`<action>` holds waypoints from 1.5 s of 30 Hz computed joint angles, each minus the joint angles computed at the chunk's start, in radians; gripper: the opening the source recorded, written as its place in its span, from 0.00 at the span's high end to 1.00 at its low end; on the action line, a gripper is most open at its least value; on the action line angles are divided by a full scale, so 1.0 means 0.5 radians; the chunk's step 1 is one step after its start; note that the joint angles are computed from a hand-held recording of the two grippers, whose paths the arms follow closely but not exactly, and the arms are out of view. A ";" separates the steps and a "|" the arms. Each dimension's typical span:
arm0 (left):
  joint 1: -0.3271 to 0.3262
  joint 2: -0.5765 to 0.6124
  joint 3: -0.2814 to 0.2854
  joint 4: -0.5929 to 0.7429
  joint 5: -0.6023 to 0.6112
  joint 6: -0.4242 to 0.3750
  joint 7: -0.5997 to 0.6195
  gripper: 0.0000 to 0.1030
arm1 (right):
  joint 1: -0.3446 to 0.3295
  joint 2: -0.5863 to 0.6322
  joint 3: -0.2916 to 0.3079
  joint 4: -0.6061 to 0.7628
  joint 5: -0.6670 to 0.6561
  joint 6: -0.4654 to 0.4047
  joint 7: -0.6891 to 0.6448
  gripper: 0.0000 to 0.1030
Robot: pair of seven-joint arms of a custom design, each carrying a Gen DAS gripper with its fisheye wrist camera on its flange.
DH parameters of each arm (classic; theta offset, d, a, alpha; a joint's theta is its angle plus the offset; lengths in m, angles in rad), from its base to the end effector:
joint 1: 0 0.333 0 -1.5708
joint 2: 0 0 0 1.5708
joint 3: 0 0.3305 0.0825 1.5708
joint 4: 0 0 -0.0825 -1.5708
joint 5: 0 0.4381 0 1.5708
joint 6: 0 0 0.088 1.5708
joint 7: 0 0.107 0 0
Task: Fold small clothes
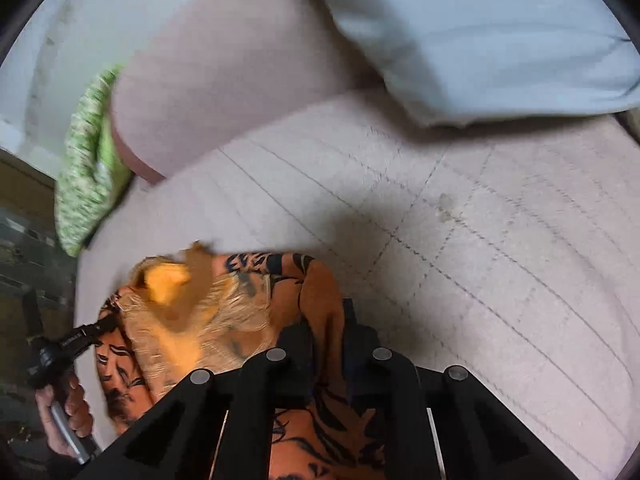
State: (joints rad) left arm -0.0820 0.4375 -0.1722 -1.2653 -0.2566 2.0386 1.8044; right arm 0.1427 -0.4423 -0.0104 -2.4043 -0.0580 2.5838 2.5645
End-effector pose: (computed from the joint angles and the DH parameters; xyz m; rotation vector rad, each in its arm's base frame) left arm 0.7558 -0.1815 0.5562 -1.7053 2.5237 -0.7188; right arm 0.4989 0.0670 0.5405 -0.9263 2.3591 -0.2312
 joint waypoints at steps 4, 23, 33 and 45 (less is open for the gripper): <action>0.214 -0.407 -0.028 -0.401 -0.406 0.083 0.313 0.88 | -0.059 -0.352 0.207 -0.114 -0.239 -0.099 0.190 0.90; 0.459 -1.752 0.469 -1.921 -0.499 -0.443 0.984 0.82 | 0.719 -0.865 0.949 -0.302 -0.286 -0.913 1.565 0.81; 0.558 -1.792 0.595 -1.817 -0.691 -0.849 0.903 0.62 | 0.880 -0.862 0.962 -0.281 -0.524 -0.616 1.986 0.54; 0.609 -1.695 0.531 -1.852 -0.770 -1.070 0.611 0.55 | 0.825 -0.654 0.966 -0.454 -0.535 0.085 2.516 0.54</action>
